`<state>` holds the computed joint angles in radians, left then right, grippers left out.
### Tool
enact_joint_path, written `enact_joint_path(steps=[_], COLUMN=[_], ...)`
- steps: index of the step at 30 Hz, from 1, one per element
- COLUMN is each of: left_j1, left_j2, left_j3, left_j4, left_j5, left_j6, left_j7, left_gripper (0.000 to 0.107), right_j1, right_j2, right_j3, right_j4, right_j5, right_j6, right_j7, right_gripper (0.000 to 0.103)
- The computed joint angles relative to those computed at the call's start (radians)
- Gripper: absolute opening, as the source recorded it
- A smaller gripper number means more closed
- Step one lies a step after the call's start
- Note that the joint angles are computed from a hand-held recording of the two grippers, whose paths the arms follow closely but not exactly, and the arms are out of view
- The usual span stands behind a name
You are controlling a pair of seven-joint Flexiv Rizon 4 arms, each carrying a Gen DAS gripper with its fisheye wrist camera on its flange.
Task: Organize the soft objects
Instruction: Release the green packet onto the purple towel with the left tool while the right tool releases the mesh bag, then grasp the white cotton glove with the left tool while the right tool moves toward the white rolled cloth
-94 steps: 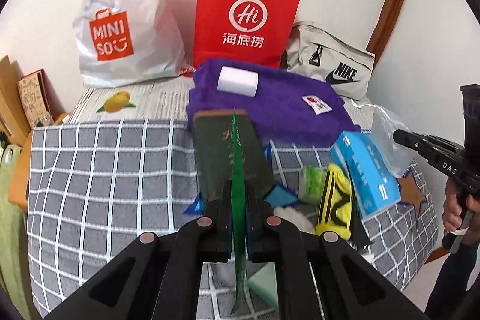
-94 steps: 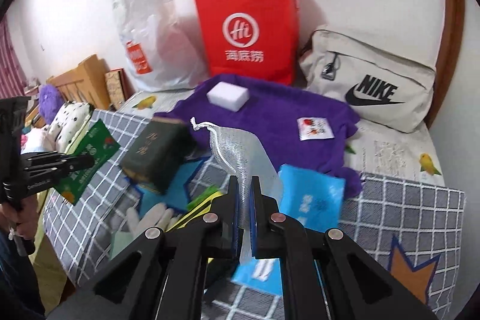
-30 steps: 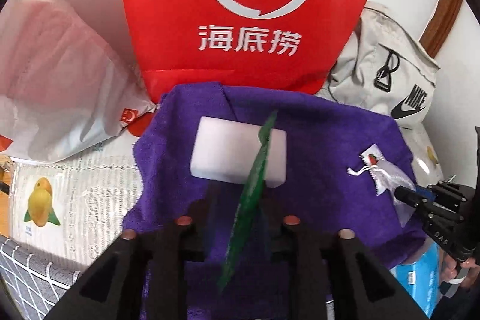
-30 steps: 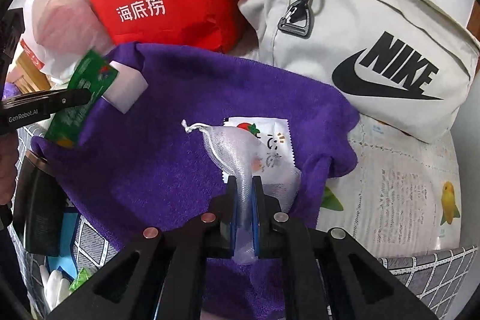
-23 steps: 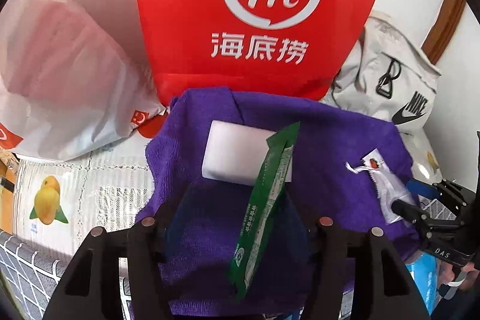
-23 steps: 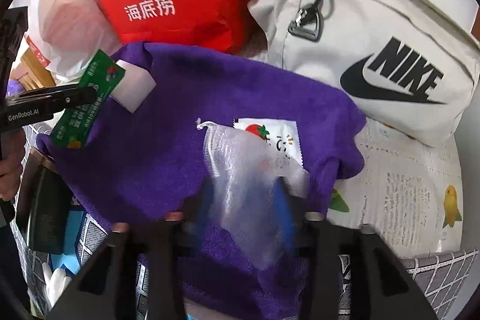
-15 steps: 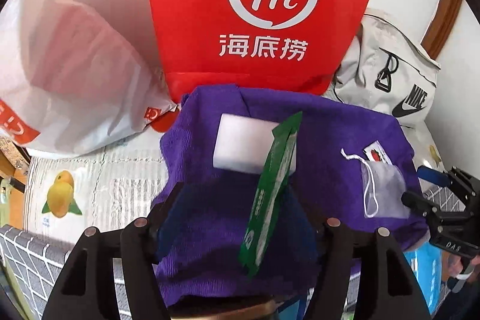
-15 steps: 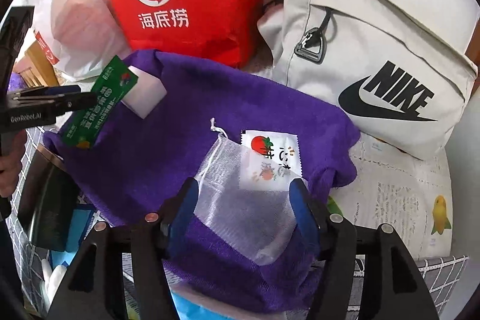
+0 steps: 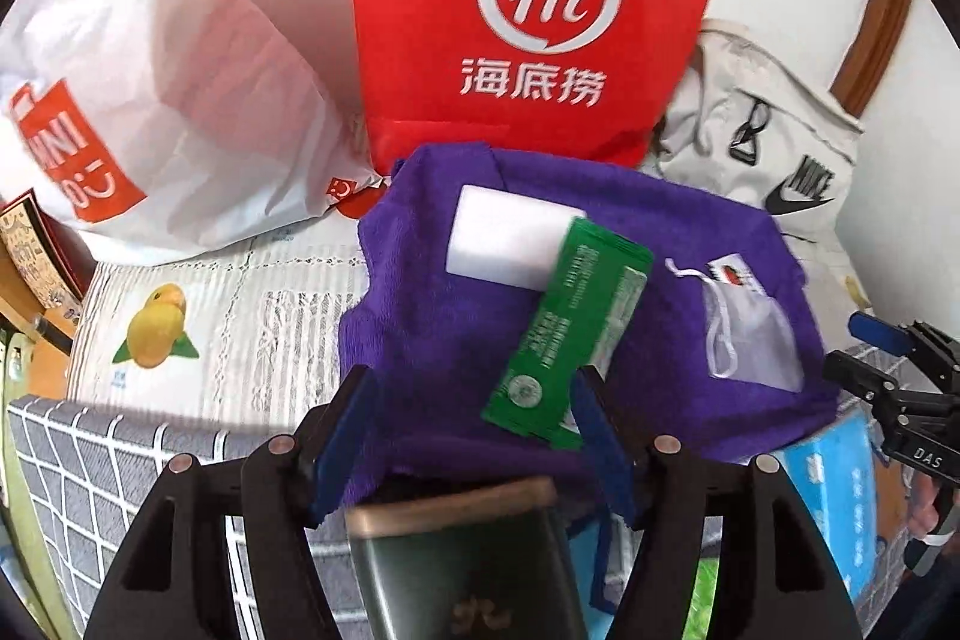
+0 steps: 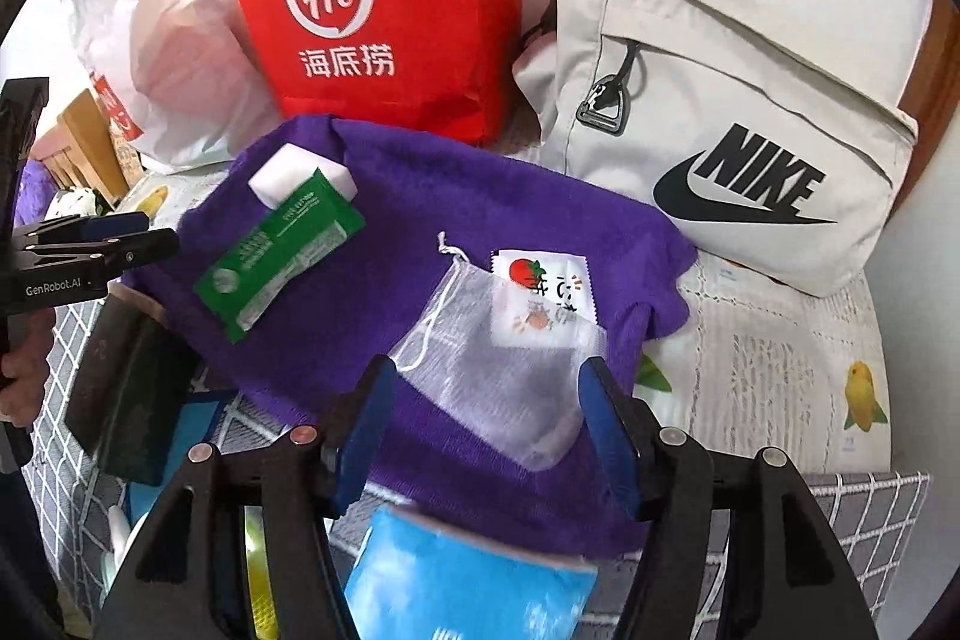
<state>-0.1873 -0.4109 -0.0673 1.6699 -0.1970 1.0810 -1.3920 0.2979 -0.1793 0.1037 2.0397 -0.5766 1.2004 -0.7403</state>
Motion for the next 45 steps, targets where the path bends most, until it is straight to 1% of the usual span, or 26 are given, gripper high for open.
enact_joint_path(steps=[3,6,14,19,21,24,30,33,35,38,39,41,43,44,45], left_j1=[0.003,0.006,-0.008,-0.021,-0.029,-0.048,-0.095,-0.112,-0.121,-0.129,-0.131,-0.132,-0.133,-0.132,-0.131], left_j2=[0.045,0.093,0.218,0.292,0.322,0.358,0.398,0.395,0.386,0.368,0.359,0.346,0.335,0.334,0.331], left_j3=[-0.008,-0.016,-0.017,-0.020,-0.024,-0.020,-0.026,-0.028,-0.033,-0.038,-0.040,-0.039,-0.025,-0.022,-0.020], left_j4=[0.054,0.115,0.284,0.400,0.450,0.505,0.603,0.635,0.651,0.659,0.660,0.654,0.637,0.631,0.628], left_j5=[-0.013,-0.030,-0.071,-0.123,-0.163,-0.178,-0.263,-0.275,-0.302,-0.274,-0.251,-0.187,-0.073,-0.036,-0.004], left_j6=[0.019,0.038,0.087,0.122,0.133,0.145,0.178,0.186,0.184,0.194,0.207,0.226,0.229,0.230,0.241], left_j7=[0.018,0.040,0.074,0.105,0.130,0.142,0.219,0.237,0.258,0.241,0.231,0.194,0.112,0.085,0.062], left_gripper=[0.065,0.065,0.065,0.065,0.065,0.065,0.065,0.065,0.065,0.066,0.069,0.071,0.071,0.069,0.060], right_j1=[0.003,0.001,0.002,-0.009,-0.016,-0.030,-0.059,-0.072,-0.075,-0.084,-0.085,-0.081,-0.074,-0.070,-0.066], right_j2=[0.037,0.072,0.157,0.211,0.233,0.260,0.313,0.340,0.353,0.363,0.365,0.373,0.386,0.394,0.401], right_j3=[0.000,0.020,0.067,0.096,0.107,0.123,0.146,0.159,0.167,0.178,0.180,0.188,0.196,0.200,0.204], right_j4=[0.040,0.080,0.185,0.253,0.279,0.309,0.375,0.409,0.429,0.451,0.458,0.469,0.480,0.485,0.488], right_j5=[-0.034,-0.033,-0.078,-0.118,-0.132,-0.179,-0.247,-0.268,-0.268,-0.287,-0.291,-0.287,-0.280,-0.275,-0.269], right_j6=[0.024,0.052,0.072,0.089,0.090,0.069,0.073,0.085,0.090,0.100,0.104,0.098,0.087,0.080,0.074], right_j7=[0.051,0.079,0.165,0.238,0.269,0.331,0.437,0.487,0.505,0.548,0.558,0.570,0.574,0.575,0.573], right_gripper=[0.062,0.063,0.063,0.063,0.063,0.063,0.063,0.063,0.063,0.063,0.063,0.063,0.063,0.063,0.062])
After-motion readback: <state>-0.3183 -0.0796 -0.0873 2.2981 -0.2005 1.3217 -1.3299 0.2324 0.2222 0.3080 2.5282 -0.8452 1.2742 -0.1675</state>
